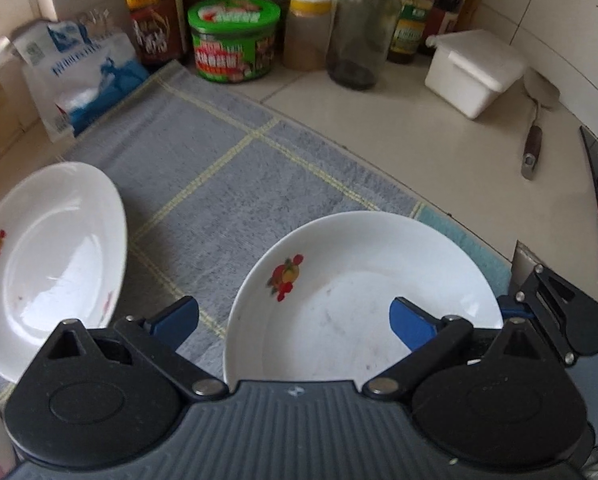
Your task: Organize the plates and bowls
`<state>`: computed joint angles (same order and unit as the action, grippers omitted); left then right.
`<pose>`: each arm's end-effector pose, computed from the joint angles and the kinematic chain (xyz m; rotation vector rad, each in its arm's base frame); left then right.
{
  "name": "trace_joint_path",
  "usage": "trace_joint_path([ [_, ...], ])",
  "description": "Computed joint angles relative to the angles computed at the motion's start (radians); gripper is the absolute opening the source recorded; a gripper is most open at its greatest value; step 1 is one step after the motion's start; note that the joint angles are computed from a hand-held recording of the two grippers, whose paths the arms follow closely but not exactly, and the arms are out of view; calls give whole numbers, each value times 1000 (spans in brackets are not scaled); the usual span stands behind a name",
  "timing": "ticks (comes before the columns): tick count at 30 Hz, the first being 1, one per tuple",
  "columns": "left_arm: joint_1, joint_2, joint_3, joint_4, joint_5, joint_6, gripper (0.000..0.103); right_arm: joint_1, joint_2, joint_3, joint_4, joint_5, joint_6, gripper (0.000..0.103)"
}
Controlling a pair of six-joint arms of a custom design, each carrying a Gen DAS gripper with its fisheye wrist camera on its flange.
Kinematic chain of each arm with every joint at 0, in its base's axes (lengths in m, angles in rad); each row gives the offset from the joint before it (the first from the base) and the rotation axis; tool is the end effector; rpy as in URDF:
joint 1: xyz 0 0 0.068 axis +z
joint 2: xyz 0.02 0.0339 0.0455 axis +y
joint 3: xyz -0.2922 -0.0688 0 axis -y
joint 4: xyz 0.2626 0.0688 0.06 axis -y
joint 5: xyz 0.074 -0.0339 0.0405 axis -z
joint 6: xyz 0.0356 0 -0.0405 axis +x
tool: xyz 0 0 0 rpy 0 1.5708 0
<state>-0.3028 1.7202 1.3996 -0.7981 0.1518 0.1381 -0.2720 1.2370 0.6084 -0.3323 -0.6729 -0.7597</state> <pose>0.3605 -0.1182 0.2784 0.6347 2.6169 -0.2550 0.2278 -0.0405 0.2002 -0.7926 2.1480 0.3390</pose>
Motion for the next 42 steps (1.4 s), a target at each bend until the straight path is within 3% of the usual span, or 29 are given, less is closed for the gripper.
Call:
trace_joint_path([
  [5,8,97,105,-112,55,29,89,-19,11,-18,40,-39,-11,103],
  [18,43,260,321,-340,126,164,90,11,40,22,8,-5,-15,103],
  [35,40,275,352,-329,132,200,92,57,68,98,-69,57,18,103],
  [42,51,320,438,-325,149,186,92,71,107,147,-40,82,18,103],
])
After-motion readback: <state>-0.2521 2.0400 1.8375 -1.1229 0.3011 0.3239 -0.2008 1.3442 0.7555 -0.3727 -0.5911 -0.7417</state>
